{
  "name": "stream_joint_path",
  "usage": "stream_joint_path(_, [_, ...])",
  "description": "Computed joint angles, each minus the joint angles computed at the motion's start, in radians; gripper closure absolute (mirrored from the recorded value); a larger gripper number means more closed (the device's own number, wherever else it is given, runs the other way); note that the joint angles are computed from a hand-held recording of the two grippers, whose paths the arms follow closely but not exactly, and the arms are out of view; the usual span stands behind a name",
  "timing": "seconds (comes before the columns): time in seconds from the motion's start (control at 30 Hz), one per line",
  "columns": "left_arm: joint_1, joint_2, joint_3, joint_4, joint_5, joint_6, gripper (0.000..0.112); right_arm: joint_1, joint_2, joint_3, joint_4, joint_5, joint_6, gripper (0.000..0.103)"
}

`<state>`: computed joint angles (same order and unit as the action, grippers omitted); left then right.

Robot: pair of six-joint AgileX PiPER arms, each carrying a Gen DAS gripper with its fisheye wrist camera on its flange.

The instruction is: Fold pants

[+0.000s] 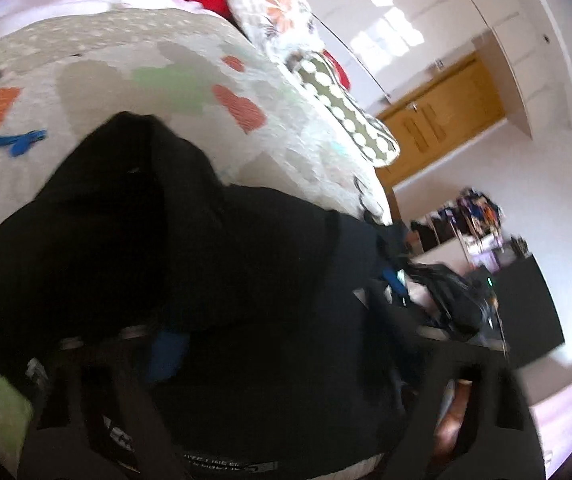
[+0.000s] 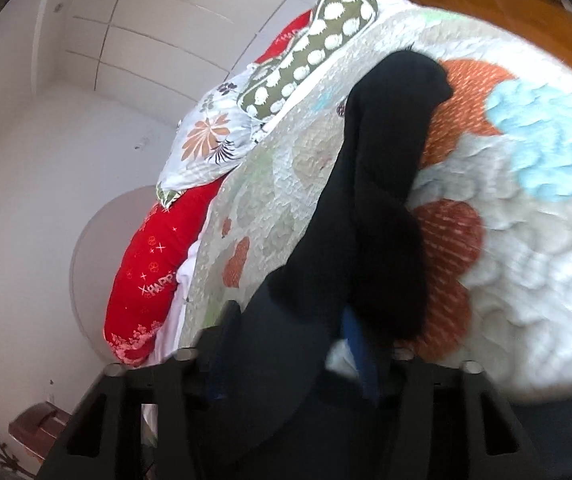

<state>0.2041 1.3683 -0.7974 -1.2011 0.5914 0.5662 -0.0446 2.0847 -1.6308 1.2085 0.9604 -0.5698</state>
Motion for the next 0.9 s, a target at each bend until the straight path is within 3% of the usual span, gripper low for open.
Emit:
stream_joint_path(0.03, [0.000,0.021,-0.029,0.044,0.020,-0.024,0.093,0.011,-0.005,-0.001,-0.019,-0.023,0.002,0.095])
stream_joint_path(0.07, [0.010,0.033,-0.041,0.053,0.039,-0.020,0.099,0.010,-0.015,0.016,-0.005,-0.032,-0.020,0.096])
stream_joint_path(0.2, [0.131,-0.028,-0.033,-0.007,0.155,0.099,0.100,-0.040,-0.123,0.143,0.073,0.010,-0.154,0.100])
stream_joint_path(0.37, [0.339,-0.138,-0.034,0.001,0.381,0.197,0.100,-0.134,-0.348,0.321,0.107,0.139,-0.322,0.100])
stream_joint_path(0.43, [0.381,-0.168,-0.024,0.035,0.407,0.205,0.100,-0.162,-0.398,0.380,0.118,0.159,-0.334,0.100])
stream_joint_path(0.53, [0.403,-0.162,-0.004,0.047,0.414,0.209,0.100,-0.165,-0.399,0.419,0.097,0.101,-0.293,0.099])
stream_joint_path(0.57, [0.404,-0.162,0.005,0.047,0.414,0.208,0.100,-0.156,-0.375,0.403,0.065,0.094,-0.238,0.097])
stream_joint_path(0.63, [0.392,-0.164,0.016,0.042,0.409,0.200,0.100,-0.131,-0.342,0.368,-0.011,0.072,-0.147,0.079])
stream_joint_path(0.67, [0.400,-0.175,0.027,0.043,0.414,0.206,0.100,-0.116,-0.346,0.364,-0.063,0.033,-0.104,0.057])
stream_joint_path(0.7, [0.411,-0.184,0.030,0.050,0.424,0.207,0.100,-0.109,-0.359,0.376,-0.091,-0.008,-0.080,0.052])
stream_joint_path(0.8, [0.427,-0.193,0.027,0.076,0.428,0.204,0.100,-0.154,-0.393,0.466,-0.022,-0.105,-0.130,0.050])
stream_joint_path(0.9, [0.444,-0.173,0.017,0.084,0.432,0.209,0.100,-0.188,-0.321,0.421,-0.054,-0.113,-0.070,0.045])
